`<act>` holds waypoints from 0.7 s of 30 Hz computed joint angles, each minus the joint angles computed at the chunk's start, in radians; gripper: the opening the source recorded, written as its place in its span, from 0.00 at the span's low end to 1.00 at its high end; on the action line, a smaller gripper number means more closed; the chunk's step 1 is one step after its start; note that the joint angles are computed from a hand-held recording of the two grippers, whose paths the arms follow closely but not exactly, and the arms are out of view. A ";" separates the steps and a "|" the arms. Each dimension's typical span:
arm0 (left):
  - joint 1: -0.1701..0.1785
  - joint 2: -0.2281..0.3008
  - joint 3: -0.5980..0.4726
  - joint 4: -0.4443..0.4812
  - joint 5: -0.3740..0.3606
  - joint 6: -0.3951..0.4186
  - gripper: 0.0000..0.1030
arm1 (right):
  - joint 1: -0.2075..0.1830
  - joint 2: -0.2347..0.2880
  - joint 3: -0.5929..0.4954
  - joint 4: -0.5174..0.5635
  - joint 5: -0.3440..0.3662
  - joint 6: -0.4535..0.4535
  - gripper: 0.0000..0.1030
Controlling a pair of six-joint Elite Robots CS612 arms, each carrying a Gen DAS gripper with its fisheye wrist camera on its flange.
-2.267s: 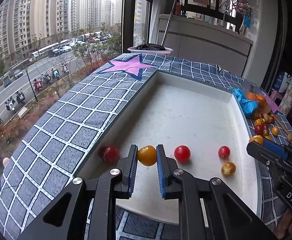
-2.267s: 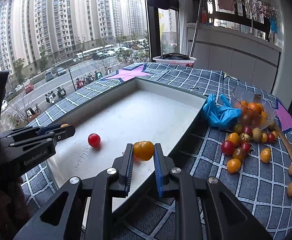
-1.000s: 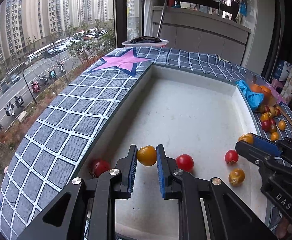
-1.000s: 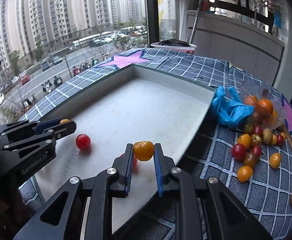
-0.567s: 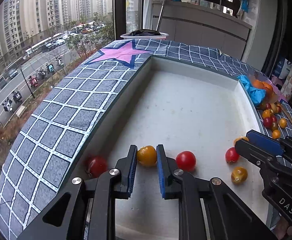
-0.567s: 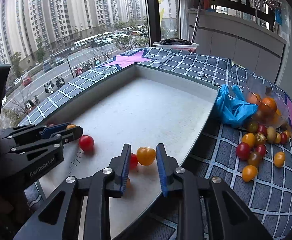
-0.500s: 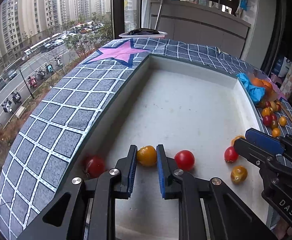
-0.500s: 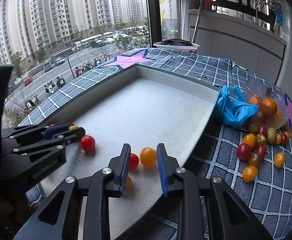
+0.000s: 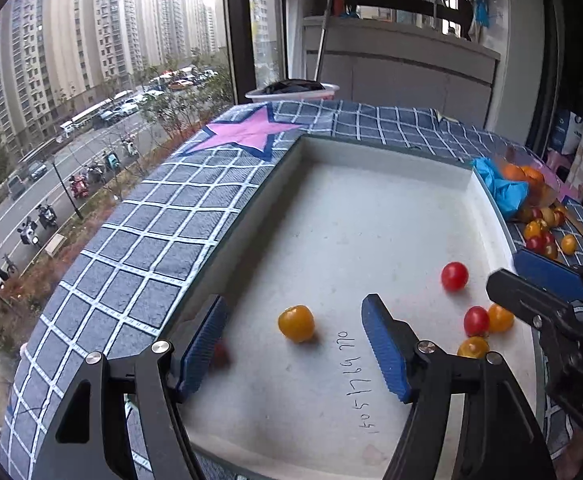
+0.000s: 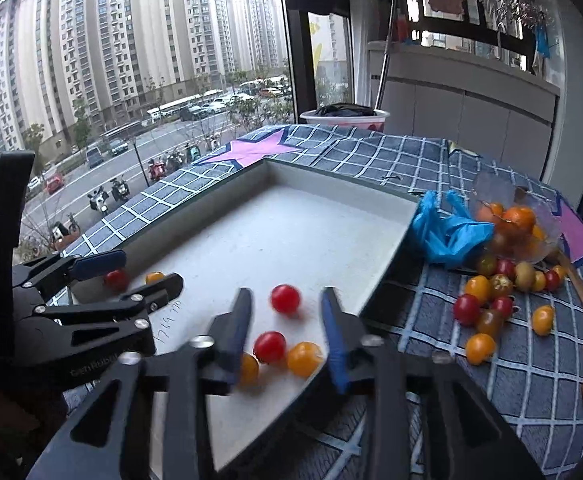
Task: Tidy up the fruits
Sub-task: 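Move both open tools back over the tomatoes on the tablecloth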
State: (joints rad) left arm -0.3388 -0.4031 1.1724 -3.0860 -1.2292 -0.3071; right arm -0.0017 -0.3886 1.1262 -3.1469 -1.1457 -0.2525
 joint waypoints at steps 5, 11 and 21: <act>-0.009 -0.014 0.036 -0.044 -0.004 -0.003 0.69 | -0.012 -0.022 0.055 -0.062 -0.012 -0.021 0.54; -0.036 -0.033 0.085 -0.103 0.016 0.020 0.69 | -0.039 -0.053 0.125 -0.099 -0.042 -0.021 0.60; -0.115 -0.049 0.131 -0.172 -0.077 0.184 0.69 | -0.099 -0.095 0.198 -0.051 -0.194 0.030 0.68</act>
